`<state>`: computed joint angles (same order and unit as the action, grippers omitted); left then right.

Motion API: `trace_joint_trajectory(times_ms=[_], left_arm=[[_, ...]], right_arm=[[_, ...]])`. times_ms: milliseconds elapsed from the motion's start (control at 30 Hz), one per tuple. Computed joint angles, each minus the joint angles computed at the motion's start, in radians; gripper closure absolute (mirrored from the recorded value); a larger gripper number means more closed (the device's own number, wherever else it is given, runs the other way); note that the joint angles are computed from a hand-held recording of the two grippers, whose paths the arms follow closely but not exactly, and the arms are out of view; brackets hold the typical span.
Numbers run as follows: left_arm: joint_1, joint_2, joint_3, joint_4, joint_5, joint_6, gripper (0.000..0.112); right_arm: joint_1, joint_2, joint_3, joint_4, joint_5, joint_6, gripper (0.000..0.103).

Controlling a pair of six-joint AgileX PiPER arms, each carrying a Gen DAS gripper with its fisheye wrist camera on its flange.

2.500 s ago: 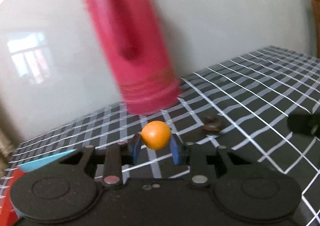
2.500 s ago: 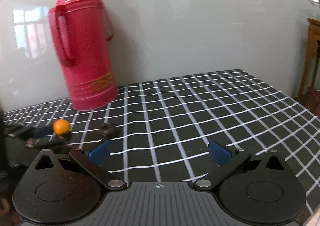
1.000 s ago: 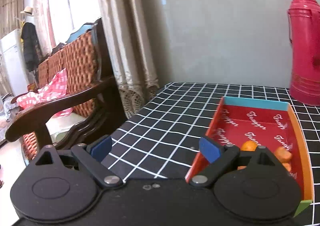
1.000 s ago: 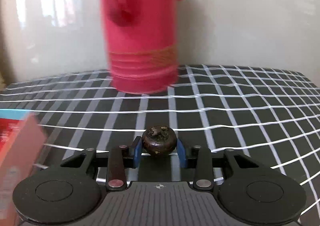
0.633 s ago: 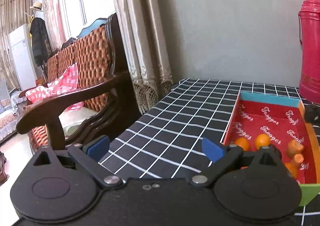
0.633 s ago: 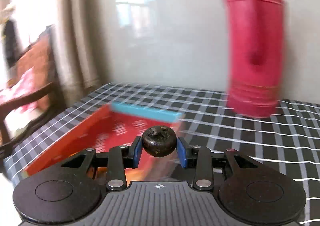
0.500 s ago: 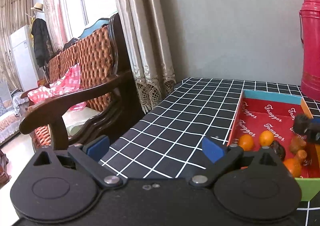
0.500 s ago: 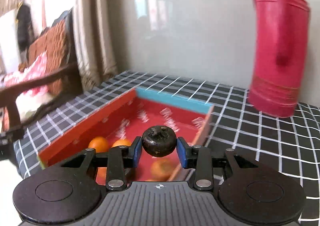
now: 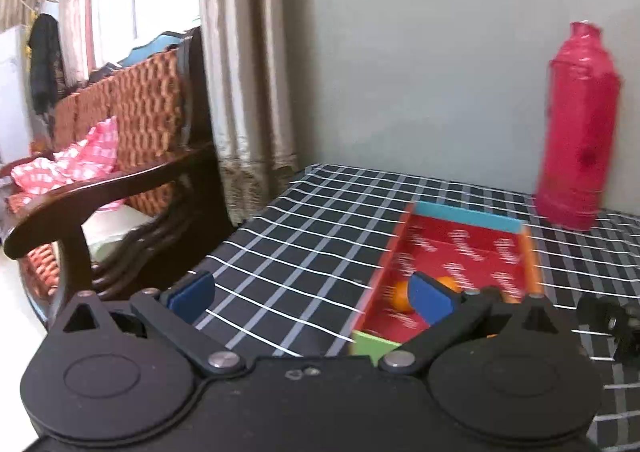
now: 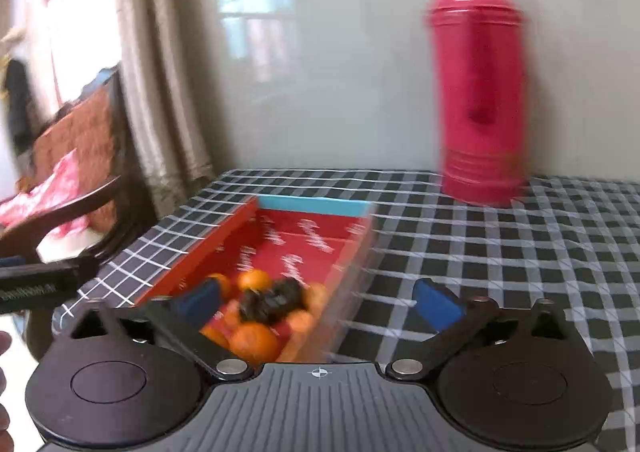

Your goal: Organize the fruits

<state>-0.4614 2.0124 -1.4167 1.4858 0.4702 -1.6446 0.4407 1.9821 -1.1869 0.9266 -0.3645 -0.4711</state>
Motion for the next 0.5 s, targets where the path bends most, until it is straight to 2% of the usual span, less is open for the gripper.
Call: trace_joint_trajectory(times_ms=[167, 300, 500], left_arm=[[-0.071, -0.121, 0.130, 0.008, -0.024, -0.028, 0.015], [-0.132, -0.176, 0.196, 0.065, 0.010, -0.087, 0.015], [-0.184, -0.221, 0.240, 0.114, 0.033, -0.122, 0.015]], right_arm=[[0.065, -0.195, 0.203, 0.316, -0.079, -0.194, 0.000], [0.126, -0.325, 0.341, 0.374, -0.170, -0.184, 0.000], [0.200, -0.425, 0.429, 0.444, -0.258, -0.207, 0.000]])
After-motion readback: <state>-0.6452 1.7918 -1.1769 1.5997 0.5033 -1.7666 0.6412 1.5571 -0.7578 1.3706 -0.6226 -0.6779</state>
